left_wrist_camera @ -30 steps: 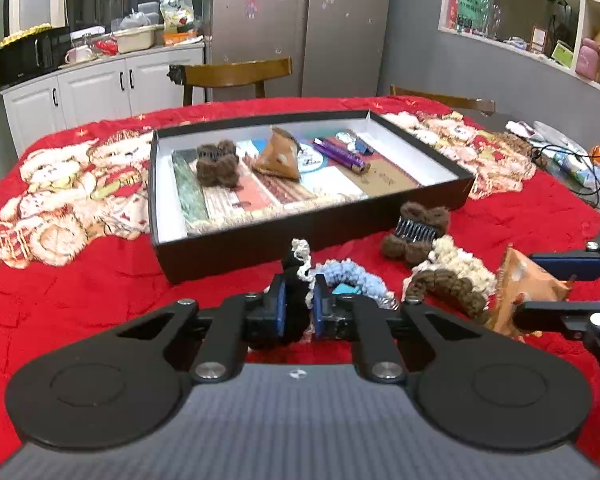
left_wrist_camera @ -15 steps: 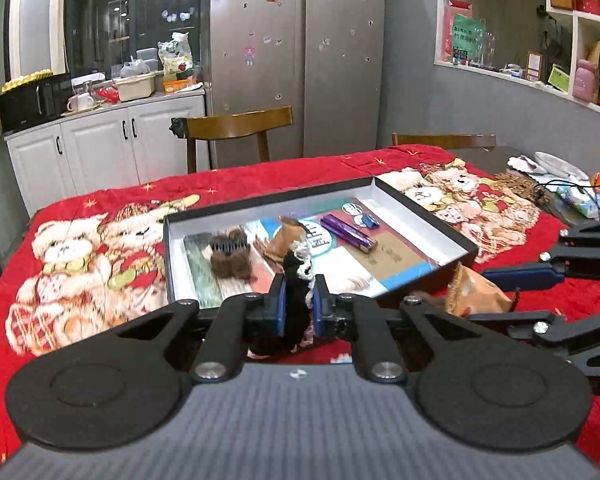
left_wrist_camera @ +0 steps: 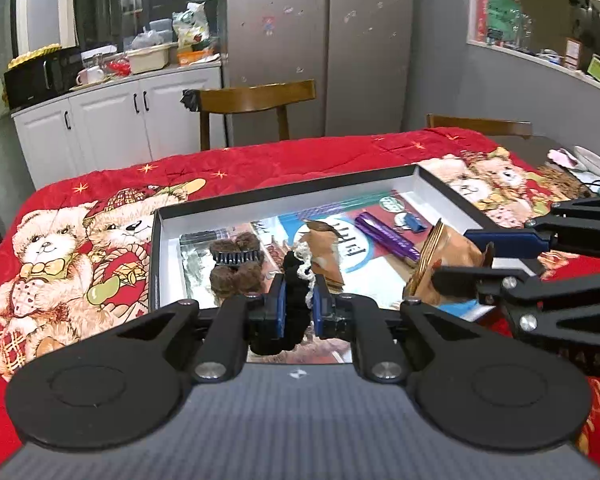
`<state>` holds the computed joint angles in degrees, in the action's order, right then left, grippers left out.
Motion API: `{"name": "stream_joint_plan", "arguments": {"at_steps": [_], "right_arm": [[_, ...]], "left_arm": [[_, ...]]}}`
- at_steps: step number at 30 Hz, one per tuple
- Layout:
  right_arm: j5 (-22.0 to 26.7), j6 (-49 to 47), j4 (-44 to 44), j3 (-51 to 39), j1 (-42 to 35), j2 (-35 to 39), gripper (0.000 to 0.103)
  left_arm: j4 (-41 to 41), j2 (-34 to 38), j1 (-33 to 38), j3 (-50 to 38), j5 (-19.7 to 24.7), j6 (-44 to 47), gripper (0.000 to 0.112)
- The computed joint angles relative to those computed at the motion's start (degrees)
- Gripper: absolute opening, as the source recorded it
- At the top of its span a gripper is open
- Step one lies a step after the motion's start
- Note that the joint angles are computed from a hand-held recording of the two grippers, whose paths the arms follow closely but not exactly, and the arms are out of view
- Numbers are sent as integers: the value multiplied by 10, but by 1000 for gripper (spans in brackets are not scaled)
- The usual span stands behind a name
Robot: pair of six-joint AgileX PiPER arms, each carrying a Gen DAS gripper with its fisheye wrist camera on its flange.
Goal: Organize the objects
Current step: 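Lift both held items and carry them toward the black box, then lower the snack and black scrunchie into the box and open both tools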
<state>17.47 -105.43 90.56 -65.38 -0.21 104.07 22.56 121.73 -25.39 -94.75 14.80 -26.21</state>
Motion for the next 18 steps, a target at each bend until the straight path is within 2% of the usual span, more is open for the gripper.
{"name": "stream_joint_plan", "arguments": {"at_steps": [8,12,18], "right_arm": [[-4,84,-34,-90,-6,82,37],[3,153,-88,-131,-9,113,37],[4,183,-113,-155,-11,137,37]], "left_arm": [[-32,69,6,-102,49,27,16],[-40,99,5,-148,71,43,16],[-78,134,8,-205,99,84,16]]}}
